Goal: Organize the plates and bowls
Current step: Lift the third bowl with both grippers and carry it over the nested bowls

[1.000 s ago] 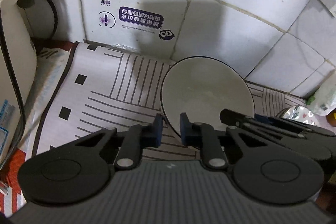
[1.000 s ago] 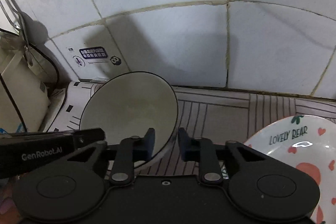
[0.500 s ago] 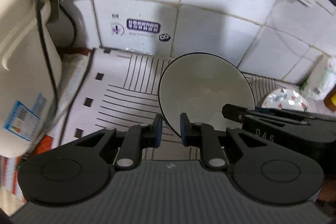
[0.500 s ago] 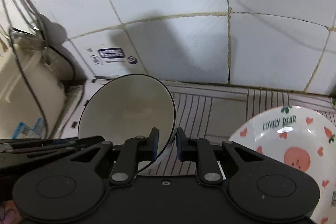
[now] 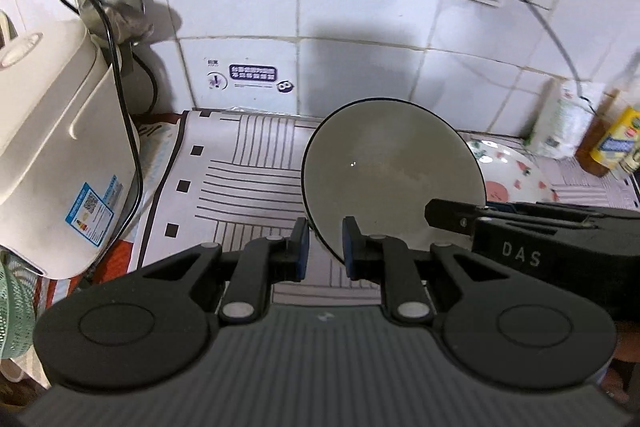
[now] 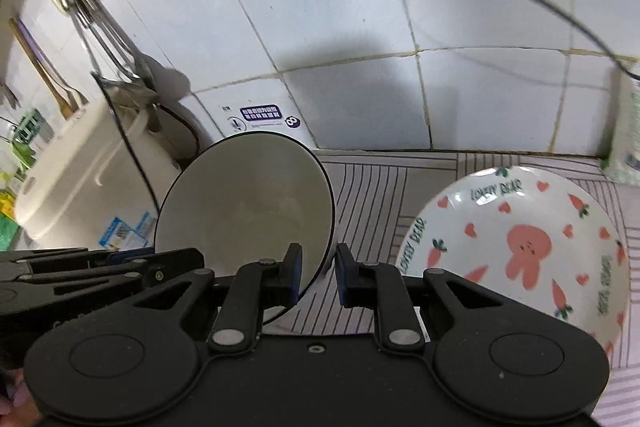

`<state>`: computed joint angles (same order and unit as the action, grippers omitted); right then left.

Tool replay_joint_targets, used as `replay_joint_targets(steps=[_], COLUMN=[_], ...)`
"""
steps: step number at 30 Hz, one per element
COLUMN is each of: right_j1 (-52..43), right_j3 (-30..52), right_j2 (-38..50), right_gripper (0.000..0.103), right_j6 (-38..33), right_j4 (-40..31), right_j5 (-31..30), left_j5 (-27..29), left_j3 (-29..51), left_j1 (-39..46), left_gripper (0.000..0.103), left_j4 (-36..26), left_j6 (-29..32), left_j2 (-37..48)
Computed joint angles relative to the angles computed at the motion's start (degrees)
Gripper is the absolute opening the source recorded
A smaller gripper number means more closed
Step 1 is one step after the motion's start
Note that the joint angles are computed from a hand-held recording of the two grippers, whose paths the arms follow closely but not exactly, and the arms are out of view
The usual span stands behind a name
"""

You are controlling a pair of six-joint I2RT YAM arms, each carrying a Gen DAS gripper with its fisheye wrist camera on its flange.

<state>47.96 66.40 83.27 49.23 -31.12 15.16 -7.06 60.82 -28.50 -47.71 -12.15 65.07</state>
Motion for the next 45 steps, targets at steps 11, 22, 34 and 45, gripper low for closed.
replay_joint_targets(steps=[11,22,34,45], right_j1=[8.0,13.3,27.6,45.8], right_j3=[-1.7,-3.6,-8.6,-18.8], right_j2=[-12.2,-21.9,-30.4,-31.7], right_gripper=[0.021,0.021,0.021,0.021], right_j6=[5.1,13.0,30.5,58.6], right_j4=[-10.7,-21.1,-34.3,-42.2], right_j5=[9.0,13.7,23.4,31.0], left_j5=[-7.7,-11.6,-11.7,-9.4], left_j3=[3.3,8.4,7.7,5.6], left_j1=[-15.5,-27.2,-38.5,-42.5], left_gripper=[0.015,0.016,0.016,0.016], left_j4=[-8.6,-14.3,-16.1,-15.4], left_j6=[-11.6,-17.6,-26.6,-30.9], left_j2=[-4.8,-2.3,1.1,6.1])
